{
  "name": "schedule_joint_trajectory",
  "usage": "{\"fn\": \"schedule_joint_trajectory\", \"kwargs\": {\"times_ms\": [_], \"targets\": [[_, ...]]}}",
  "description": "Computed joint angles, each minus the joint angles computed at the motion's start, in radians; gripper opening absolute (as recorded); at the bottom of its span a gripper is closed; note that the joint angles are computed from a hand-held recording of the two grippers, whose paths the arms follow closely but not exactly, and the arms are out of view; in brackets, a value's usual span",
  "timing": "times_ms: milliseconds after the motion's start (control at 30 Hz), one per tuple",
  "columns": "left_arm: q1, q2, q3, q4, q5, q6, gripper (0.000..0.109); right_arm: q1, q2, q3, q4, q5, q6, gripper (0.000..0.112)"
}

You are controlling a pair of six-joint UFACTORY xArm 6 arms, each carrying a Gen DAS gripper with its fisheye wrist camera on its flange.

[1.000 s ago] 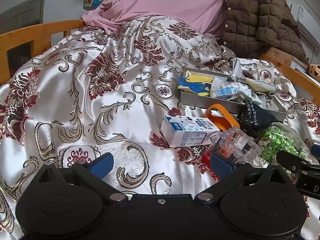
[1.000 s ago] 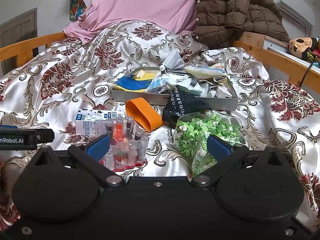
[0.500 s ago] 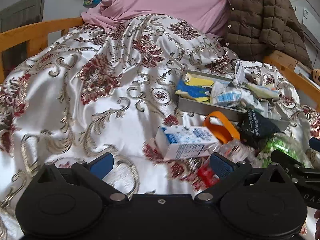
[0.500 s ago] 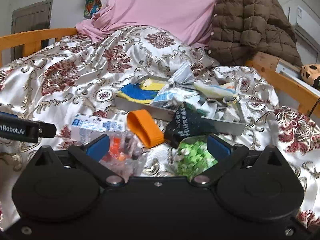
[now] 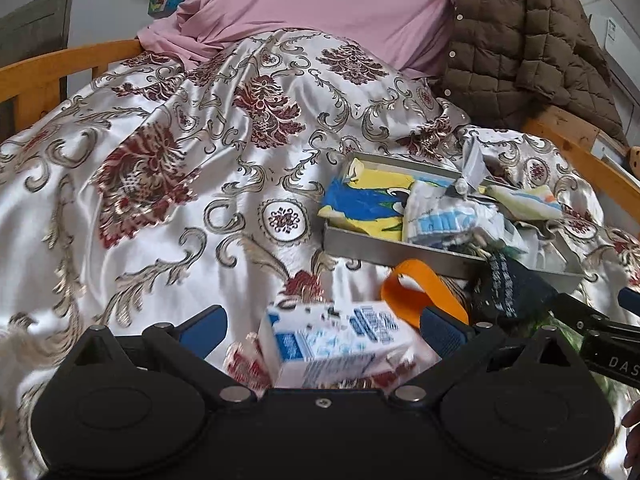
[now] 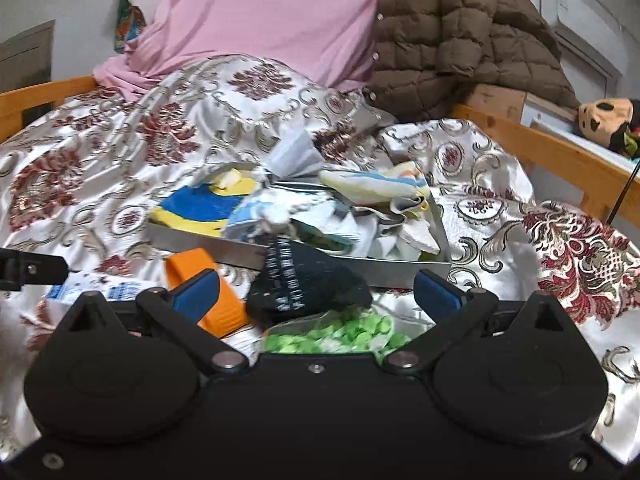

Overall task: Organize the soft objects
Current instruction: 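Reach the left gripper to the orange strap while the right reaches the black cloth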

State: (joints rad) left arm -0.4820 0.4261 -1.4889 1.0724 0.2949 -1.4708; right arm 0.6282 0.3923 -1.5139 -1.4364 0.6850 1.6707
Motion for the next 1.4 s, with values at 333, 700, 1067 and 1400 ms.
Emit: {"fn": "schedule_joint_trajectory", "kwargs": {"times_ms": [333,700,1067,1400], "targets": [[0.001,0.262,-0.321,-0.409,0.013,0.4,0.102,-0.149,0.126,-0.146,0.154,-0.205,-0.12,0.102],[-0.02,0.545,-0.731,-0.854,0.129,0.904,0.102,-0.179,0.301,-0.395,0.467,-0.219,-0.604,0.102],[-0.011,0.677,-0.925,-1.081,0.177,1.148,0.082,-0.147,0.515,-0.753,0.778,0.002,-0.992,0.099],[-0.02,0.768,-1.087,-1.135,0.265,1.28,0.054,-0.12,0.59,-0.865,0.767,0.088,-1.041,0.075]]}}
